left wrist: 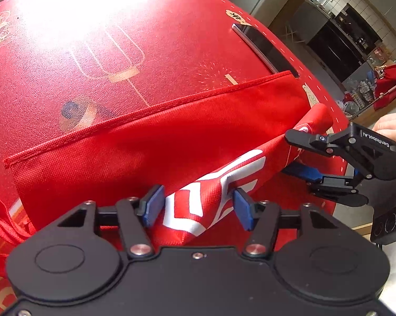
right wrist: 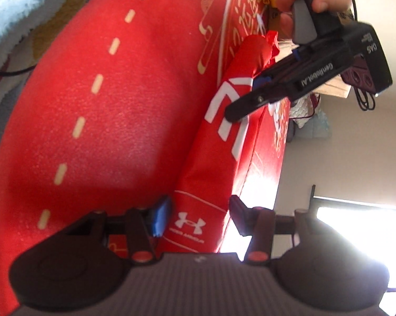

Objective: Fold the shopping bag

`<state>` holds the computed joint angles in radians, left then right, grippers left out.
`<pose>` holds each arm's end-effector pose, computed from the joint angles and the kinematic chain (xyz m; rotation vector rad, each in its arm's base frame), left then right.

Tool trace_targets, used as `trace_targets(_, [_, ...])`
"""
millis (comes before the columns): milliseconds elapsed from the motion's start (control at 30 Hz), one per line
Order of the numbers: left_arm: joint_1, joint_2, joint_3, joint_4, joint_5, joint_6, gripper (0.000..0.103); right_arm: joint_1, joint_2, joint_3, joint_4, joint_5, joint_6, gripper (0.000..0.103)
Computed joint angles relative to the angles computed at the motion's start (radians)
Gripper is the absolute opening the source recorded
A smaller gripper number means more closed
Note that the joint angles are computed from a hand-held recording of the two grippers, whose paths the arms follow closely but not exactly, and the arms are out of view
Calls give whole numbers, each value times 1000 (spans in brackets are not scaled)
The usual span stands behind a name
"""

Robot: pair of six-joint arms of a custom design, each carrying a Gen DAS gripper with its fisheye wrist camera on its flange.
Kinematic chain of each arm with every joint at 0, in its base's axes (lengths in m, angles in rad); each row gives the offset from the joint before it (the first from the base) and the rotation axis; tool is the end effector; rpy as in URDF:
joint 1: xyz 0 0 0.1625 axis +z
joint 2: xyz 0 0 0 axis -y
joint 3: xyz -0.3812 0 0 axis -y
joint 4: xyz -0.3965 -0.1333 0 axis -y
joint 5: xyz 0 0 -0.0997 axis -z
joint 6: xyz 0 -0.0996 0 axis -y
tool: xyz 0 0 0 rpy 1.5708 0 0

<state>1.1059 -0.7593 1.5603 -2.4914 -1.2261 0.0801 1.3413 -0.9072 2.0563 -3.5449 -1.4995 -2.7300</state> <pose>-0.1478 -0.6671 0.0590 0.7293 2.7187 -0.2591 0.0144 -0.5556 0.1069 2.2136 -0.6967 0.1747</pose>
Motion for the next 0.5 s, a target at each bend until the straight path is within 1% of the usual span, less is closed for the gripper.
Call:
trace_targets(100, [5, -2, -8, 13, -11, -6, 59, 18, 4, -22, 26, -35, 57, 46])
trace_targets(233, [16, -7, -10, 15, -35, -21, 59, 55, 12, -52, 56, -113, 153, 41])
trace_targets(300, [19, -10, -7, 11, -41, -20, 59, 75, 14, -70, 85, -159, 201, 33])
trace_targets(333, [19, -10, -6, 9, -42, -21, 59, 94, 12, -93, 131, -203, 269, 33])
trace_targets(433, [12, -15, 9, -5, -29, -1, 59, 163, 7, -197, 352, -360, 569, 31])
trace_targets(467, [8, -18, 17, -11, -19, 10, 59, 180, 7, -238, 441, -399, 665, 32])
trace_targets(500, [-3, -17, 27, -25, 6, 35, 61, 192, 8, -277, 522, -427, 738, 32])
